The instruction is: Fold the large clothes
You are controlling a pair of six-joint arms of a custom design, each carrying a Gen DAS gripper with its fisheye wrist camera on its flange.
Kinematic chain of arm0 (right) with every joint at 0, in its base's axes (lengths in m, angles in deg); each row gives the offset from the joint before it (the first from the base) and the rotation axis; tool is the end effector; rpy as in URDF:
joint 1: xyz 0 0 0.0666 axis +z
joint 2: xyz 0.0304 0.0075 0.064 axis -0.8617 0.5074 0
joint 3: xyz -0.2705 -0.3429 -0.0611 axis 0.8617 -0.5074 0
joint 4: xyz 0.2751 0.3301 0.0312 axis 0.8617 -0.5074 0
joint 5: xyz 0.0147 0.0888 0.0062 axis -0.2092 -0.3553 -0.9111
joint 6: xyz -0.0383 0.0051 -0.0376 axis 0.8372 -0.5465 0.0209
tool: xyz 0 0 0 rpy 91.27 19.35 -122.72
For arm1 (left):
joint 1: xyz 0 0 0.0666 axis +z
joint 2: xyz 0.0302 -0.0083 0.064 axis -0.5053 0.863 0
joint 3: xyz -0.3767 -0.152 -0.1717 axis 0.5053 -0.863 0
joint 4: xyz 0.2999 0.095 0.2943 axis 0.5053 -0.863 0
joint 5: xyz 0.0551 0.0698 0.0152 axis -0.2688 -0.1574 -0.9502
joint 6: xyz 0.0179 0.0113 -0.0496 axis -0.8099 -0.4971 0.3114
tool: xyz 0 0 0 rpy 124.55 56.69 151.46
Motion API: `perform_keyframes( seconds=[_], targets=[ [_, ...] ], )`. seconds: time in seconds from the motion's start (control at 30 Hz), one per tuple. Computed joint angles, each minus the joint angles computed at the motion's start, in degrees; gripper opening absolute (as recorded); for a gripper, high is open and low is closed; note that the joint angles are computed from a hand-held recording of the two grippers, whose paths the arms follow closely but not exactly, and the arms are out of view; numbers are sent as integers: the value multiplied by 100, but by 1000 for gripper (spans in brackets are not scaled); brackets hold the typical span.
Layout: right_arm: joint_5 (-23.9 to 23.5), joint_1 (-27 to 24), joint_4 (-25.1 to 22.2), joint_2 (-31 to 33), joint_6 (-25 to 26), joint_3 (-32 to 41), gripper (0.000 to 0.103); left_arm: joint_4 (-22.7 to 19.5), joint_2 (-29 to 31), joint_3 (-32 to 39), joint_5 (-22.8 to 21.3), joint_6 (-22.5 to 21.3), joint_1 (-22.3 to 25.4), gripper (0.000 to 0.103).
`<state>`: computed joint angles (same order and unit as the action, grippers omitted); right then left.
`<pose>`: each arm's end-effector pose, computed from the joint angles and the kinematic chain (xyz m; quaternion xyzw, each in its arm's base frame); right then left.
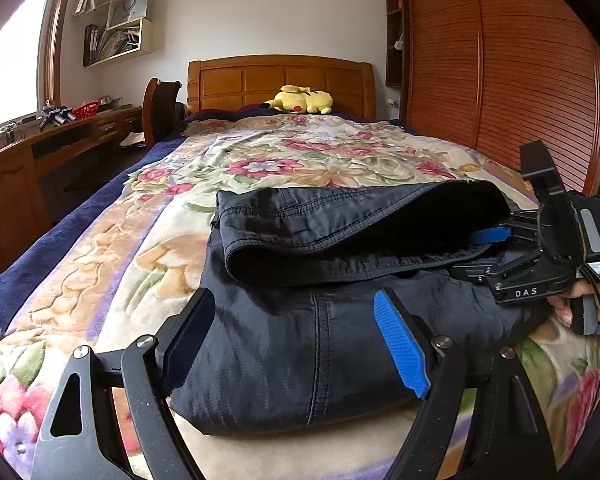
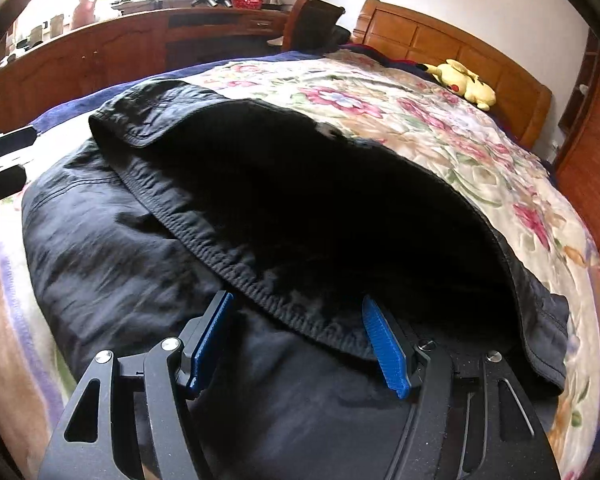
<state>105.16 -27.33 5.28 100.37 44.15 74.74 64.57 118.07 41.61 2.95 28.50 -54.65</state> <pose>0.4395 0.2629 0.3360 -0.1775 0.8960 -0.0261 0.4062 0.4661 -0.2121 0.2815 0.1867 0.8458 -0.1205 0.4851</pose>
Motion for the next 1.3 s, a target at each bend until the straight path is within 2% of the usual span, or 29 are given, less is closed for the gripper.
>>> perform_keyframes(
  seconds=[0.17, 0.2, 0.23, 0.27, 0.33, 0.43, 0.53, 0.67, 0.93, 1.03, 1.07, 1.1, 1.13, 1.17, 1.2, 1.23, 1.3],
  targets=[
    [229, 8, 41, 92, 103, 70, 68, -1, -1, -2, -9, 4, -6, 83],
    [249, 4, 28, 111, 142, 93, 64, -3, 0, -2, -5, 6, -5, 83],
    [256, 8, 5, 136, 173, 112, 50, -5, -2, -3, -7, 14, -9, 83],
    [327, 16, -38, 212, 200, 173, 44, -3, -1, -2, -4, 10, -6, 83],
    [454, 23, -96, 291, 268, 254, 23, 4, -8, -13, 2, 15, -12, 83],
    [640, 40, -27, 369, 383, 350, 5, 16, -14, -29, 10, 12, -19, 83],
    [943, 74, 166, 460, 573, 516, 3, 20, -12, -37, 21, 0, -11, 83],
    [1141, 7, 166, 678, 578, 1004, 2, 20, -5, -37, 50, 18, 13, 83],
    [1643, -129, -111, 1467, 572, 2147, 3, -14, 30, 2, 99, 23, 37, 83],
    [1815, -176, -348, 1731, 313, 2440, 5, -33, 57, 29, 127, -6, 32, 83],
    [1720, -196, -490, 1787, 123, 2532, 9, -43, 64, 38, 134, -15, 27, 83],
    [1648, -215, -524, 1788, -43, 2543, 22, -49, 70, 45, 143, -18, 18, 83],
    [1547, -229, -468, 1751, -159, 2506, 40, -51, 72, 50, 159, -19, 13, 83],
    [1357, -258, -349, 1690, -211, 2452, 51, -56, 77, 60, 177, -19, 2, 83],
    [1091, -298, -163, 1607, -211, 2335, 66, -59, 81, 67, 190, -20, -8, 83],
    [984, -319, -84, 1543, -180, 2253, 68, -72, 84, 76, 196, -26, -20, 83],
    [1089, -363, -102, 1431, -110, 2110, 69, -86, 85, 84, 180, -47, -51, 83]
  ],
)
